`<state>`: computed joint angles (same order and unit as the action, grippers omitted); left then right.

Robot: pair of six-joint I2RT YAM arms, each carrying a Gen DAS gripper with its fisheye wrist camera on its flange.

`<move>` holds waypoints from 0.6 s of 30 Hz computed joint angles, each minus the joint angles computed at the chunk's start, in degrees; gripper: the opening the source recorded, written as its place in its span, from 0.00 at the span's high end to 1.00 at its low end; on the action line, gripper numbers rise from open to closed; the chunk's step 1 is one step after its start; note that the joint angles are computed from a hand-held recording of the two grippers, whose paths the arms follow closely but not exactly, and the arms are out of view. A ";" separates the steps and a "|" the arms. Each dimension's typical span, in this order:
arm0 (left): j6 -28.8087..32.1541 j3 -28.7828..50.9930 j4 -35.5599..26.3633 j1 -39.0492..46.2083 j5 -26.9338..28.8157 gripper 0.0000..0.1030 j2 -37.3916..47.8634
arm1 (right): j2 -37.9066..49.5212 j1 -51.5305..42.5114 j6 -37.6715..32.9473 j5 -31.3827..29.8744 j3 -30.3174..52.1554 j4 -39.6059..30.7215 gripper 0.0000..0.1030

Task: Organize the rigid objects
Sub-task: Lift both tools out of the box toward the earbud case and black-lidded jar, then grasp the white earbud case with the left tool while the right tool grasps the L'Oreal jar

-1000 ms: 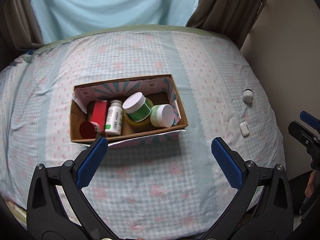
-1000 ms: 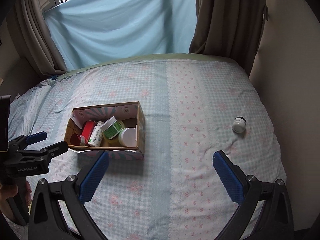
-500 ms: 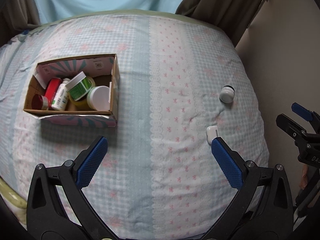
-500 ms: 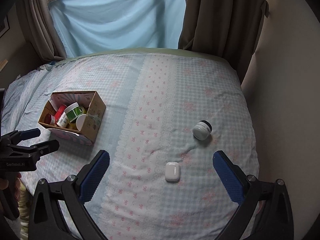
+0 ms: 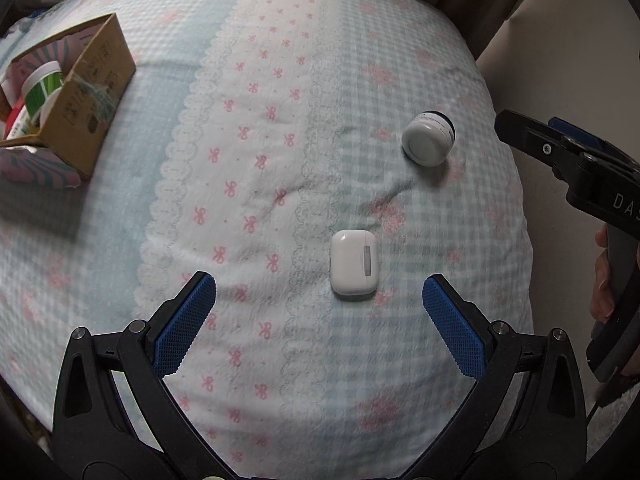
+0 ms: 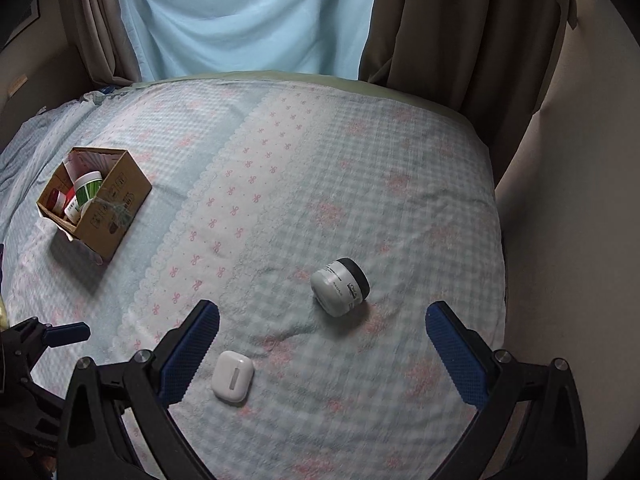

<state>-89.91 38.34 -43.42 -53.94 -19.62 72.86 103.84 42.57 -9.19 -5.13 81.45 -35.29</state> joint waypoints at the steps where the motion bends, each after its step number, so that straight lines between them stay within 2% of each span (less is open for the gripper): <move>1: -0.40 -0.52 3.42 -0.05 -0.97 0.00 3.57 | 1.18 -0.39 -1.74 -0.87 -0.81 2.27 0.00; 3: -1.38 -0.24 8.19 0.26 -2.26 0.01 11.16 | 3.93 -1.03 -5.21 -2.51 -2.01 6.53 0.00; 8: -3.30 1.33 17.84 0.23 -4.18 0.18 25.60 | 11.74 -1.61 -13.35 -4.27 -3.24 15.56 0.02; 10: -5.37 3.10 17.63 -1.03 -6.03 0.18 29.24 | 14.59 -2.11 -15.63 -5.61 -2.63 17.23 0.06; 15: -7.34 6.90 15.80 -5.07 -11.30 0.18 33.43 | 19.12 -2.74 -20.62 -7.97 -1.53 19.70 0.07; 18: -7.33 8.89 14.52 -6.02 -12.29 0.18 35.90 | 20.83 -2.76 -23.07 -8.30 -1.11 20.59 0.21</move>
<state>-97.24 47.23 -28.91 -59.96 -31.91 108.75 124.68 39.81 -32.26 -13.43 80.34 -14.70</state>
